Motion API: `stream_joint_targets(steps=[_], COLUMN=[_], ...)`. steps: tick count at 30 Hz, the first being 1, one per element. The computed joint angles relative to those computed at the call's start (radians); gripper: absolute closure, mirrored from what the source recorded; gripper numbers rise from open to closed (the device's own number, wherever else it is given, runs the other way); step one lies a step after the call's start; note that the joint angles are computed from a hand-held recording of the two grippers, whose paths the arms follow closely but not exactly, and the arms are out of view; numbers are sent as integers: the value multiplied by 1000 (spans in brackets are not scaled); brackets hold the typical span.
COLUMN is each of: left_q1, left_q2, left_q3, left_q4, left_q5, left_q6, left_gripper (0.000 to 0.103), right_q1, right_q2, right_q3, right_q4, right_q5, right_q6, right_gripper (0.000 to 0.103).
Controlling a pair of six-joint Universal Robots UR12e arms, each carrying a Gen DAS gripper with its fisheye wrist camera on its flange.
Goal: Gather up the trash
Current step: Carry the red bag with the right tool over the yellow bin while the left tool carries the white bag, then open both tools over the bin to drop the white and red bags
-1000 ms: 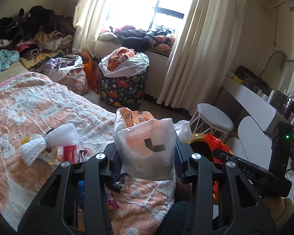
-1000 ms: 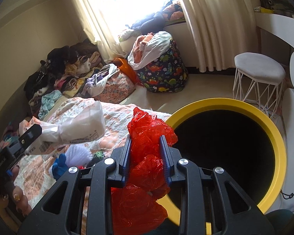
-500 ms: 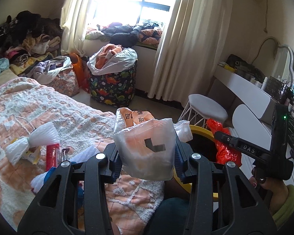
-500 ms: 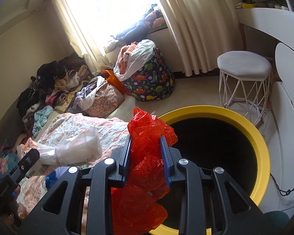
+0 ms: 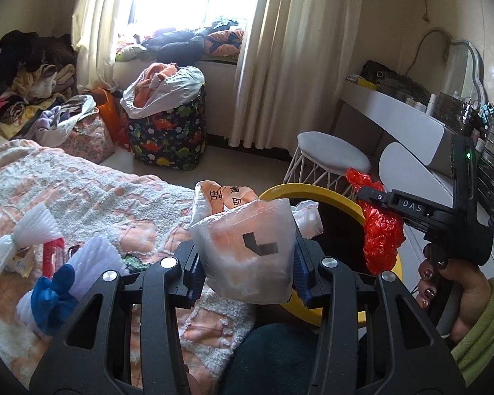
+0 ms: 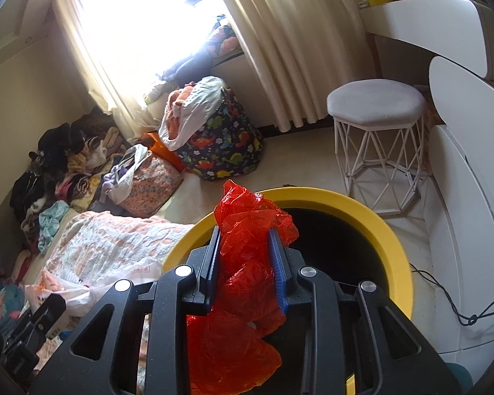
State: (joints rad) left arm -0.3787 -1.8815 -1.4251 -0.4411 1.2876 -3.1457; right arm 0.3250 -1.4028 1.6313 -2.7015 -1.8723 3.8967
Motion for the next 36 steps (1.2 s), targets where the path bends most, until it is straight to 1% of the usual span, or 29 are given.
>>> stream_joint_targets(steps=[5, 13, 17, 23, 25, 27, 28, 30, 31, 32, 36], left_q1=[-15, -32, -32, -34, -35, -35, -35, -33, -32, -31, -28], left_q2=[-17, -34, -39, -50, -54, -57, -58, -58, -57, -56, -50], left_q3=[20, 34, 27, 28, 32, 35, 36, 36, 34, 31, 24], left_q4=[-30, -47, -59, -112, -130, -141, -141, -145, -141, -135, -112], left_q5=[-11, -32, -59, -108, -122, -133, -134, -144, -143, -142, -135], left_q6=[34, 88, 114, 158, 164, 170, 169, 167, 163, 153, 118], left_gripper=[68, 67, 67, 65, 64, 61, 55, 42, 39, 31, 20], right_q1=[-14, -30, -30, -35, -37, -37, -37, -37, -37, -37, -31], right_q2=[-12, -24, -25, -27, -27, -25, -24, -24, -24, -23, -16], right_q3=[23, 48, 50, 54, 56, 54, 53, 54, 55, 53, 40], right_q4=[1, -1, -2, -6, -8, -11, -11, -15, -19, -17, -2], right_q5=[-8, -15, -18, -3, 7, 12, 13, 23, 28, 29, 28], right_q6=[29, 64, 74, 77, 81, 84, 85, 89, 91, 89, 75], right_gripper=[77, 77, 77, 77, 75, 75, 74, 63, 61, 58, 48])
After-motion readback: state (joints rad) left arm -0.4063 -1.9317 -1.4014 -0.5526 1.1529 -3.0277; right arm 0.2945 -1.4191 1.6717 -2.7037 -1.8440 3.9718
